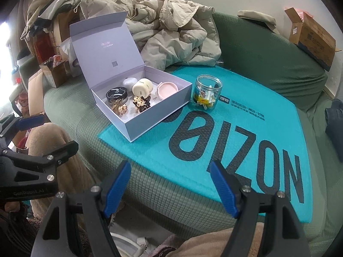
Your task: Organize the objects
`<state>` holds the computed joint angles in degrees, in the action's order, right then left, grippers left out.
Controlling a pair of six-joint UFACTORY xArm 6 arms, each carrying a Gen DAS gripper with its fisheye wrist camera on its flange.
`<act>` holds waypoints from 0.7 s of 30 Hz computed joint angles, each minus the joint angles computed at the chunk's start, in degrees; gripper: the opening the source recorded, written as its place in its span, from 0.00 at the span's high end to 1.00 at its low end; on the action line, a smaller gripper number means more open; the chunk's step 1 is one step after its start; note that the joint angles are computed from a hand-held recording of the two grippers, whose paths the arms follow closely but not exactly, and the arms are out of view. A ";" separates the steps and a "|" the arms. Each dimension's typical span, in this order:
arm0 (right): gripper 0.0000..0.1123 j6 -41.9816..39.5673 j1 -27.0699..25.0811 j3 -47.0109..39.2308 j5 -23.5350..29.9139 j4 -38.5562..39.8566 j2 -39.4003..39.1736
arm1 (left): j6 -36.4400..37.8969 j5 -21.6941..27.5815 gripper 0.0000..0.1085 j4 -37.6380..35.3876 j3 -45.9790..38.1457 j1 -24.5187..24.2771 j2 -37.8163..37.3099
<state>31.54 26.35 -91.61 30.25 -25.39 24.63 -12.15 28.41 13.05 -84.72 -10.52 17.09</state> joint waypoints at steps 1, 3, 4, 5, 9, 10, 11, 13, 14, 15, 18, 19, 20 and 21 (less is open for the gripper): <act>0.31 0.15 0.02 0.13 -0.05 -0.21 -0.11 | 0.01 -0.37 0.12 0.27 0.43 -0.06 -0.29; 0.31 0.60 0.03 0.62 -0.26 -0.73 -0.49 | -0.23 -0.84 0.12 0.95 1.02 -0.17 -0.79; 0.31 0.67 0.02 0.76 -0.31 -0.83 -0.62 | -0.38 -1.00 0.12 1.31 1.27 -0.22 -1.02; 0.31 0.75 0.01 0.87 -0.35 -0.93 -0.74 | -0.36 -1.11 0.12 1.36 1.36 -0.24 -1.14; 0.31 0.77 0.06 1.16 -0.44 -0.98 -0.97 | -0.19 -1.53 0.12 1.32 1.62 -0.11 -1.46; 0.31 0.69 0.07 1.22 -0.41 -0.90 -0.99 | 0.20 -1.37 0.12 0.99 1.52 -0.10 -1.42; 0.31 0.59 0.05 1.25 -0.31 -0.88 -1.00 | 0.50 -1.26 0.12 0.72 1.52 -0.10 -1.47; 0.31 0.50 0.09 1.25 -0.23 -0.86 -0.97 | 0.40 -1.06 0.12 1.08 1.60 -0.16 -1.61; 0.31 0.30 0.09 1.23 -0.17 -0.65 -0.95 | 0.27 -1.09 0.12 1.29 1.72 -0.22 -1.71; 0.31 0.24 0.13 1.22 -0.17 -0.61 -0.93 | 0.35 -1.09 0.12 1.32 1.79 -0.25 -1.78; 0.31 -0.09 0.22 1.14 -0.15 -0.52 -0.84 | 0.59 -1.05 0.12 0.92 1.97 -0.22 -1.92; 0.31 -0.13 0.24 1.15 -0.19 -0.50 -0.83 | 0.63 -1.04 0.12 0.78 2.05 -0.20 -1.97; 0.31 -0.27 0.25 1.16 -0.23 -0.34 -0.80 | 0.28 -0.95 0.12 1.13 2.04 -0.17 -1.96; 0.31 -0.35 0.29 1.05 -0.19 -0.22 -0.70 | -0.83 -0.74 0.12 2.22 1.97 -0.15 -1.93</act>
